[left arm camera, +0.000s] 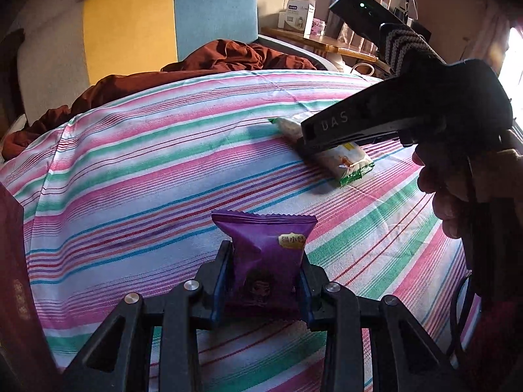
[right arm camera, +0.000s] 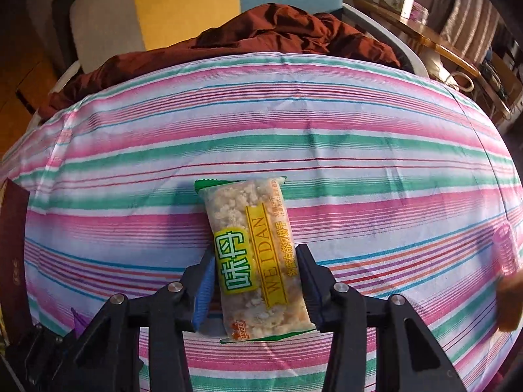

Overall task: Organize objects
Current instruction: 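Grasp the purple snack packet with the left gripper while the right grasps the WEIDAN bag, then carry the purple packet into the tray and open the left gripper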

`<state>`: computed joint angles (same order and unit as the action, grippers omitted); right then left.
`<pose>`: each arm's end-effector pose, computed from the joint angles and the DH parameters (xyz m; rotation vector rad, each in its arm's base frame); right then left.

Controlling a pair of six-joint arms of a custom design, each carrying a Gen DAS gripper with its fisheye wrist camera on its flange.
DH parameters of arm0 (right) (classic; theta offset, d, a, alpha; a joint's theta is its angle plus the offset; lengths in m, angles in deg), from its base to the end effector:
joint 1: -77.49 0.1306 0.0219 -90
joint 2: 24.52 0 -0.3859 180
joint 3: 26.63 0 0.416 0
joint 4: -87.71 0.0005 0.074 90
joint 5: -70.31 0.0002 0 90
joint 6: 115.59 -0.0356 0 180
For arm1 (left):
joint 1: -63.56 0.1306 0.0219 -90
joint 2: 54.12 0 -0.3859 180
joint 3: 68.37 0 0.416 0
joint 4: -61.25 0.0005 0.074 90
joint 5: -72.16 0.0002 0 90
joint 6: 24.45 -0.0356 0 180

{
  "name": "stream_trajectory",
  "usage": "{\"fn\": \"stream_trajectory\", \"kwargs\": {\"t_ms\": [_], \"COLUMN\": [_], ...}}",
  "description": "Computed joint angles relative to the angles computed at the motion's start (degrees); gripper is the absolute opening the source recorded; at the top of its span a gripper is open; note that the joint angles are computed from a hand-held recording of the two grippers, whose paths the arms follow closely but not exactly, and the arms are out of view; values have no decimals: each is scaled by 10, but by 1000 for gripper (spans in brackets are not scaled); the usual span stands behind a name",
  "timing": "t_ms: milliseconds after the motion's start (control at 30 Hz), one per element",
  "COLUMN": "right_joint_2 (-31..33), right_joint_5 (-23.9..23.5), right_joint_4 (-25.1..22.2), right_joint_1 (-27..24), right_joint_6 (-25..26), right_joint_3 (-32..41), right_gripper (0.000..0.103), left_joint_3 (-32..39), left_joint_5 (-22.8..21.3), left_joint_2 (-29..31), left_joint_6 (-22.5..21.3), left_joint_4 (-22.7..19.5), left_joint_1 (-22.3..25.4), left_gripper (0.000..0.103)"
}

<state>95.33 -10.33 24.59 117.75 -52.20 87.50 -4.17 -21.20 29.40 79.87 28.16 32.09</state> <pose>0.5131 0.4263 0.3220 -0.2843 2.7288 0.0949 0.3740 -0.2271 0.2895 0.3484 2.4783 -0.2637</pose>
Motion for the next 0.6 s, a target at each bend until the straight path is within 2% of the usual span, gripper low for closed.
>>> {"fn": "stream_trajectory", "kwargs": {"t_ms": [167,267,600], "right_joint_2": [2,6,5], "right_joint_5": [-14,-4,8], "right_joint_4": [2,-3,-5], "right_joint_1": [-1,1,14], "right_joint_6": [16,25,36], "right_joint_3": [1,7,7], "right_gripper": [47,47,46], "left_joint_3": [-5,-5,-10], "left_joint_5": [7,7,-13], "left_joint_2": [-2,2,-12], "left_joint_6": [3,5,5], "left_joint_4": [10,15,-3], "left_joint_1": [5,4,-2], "left_gripper": [37,37,35]}}
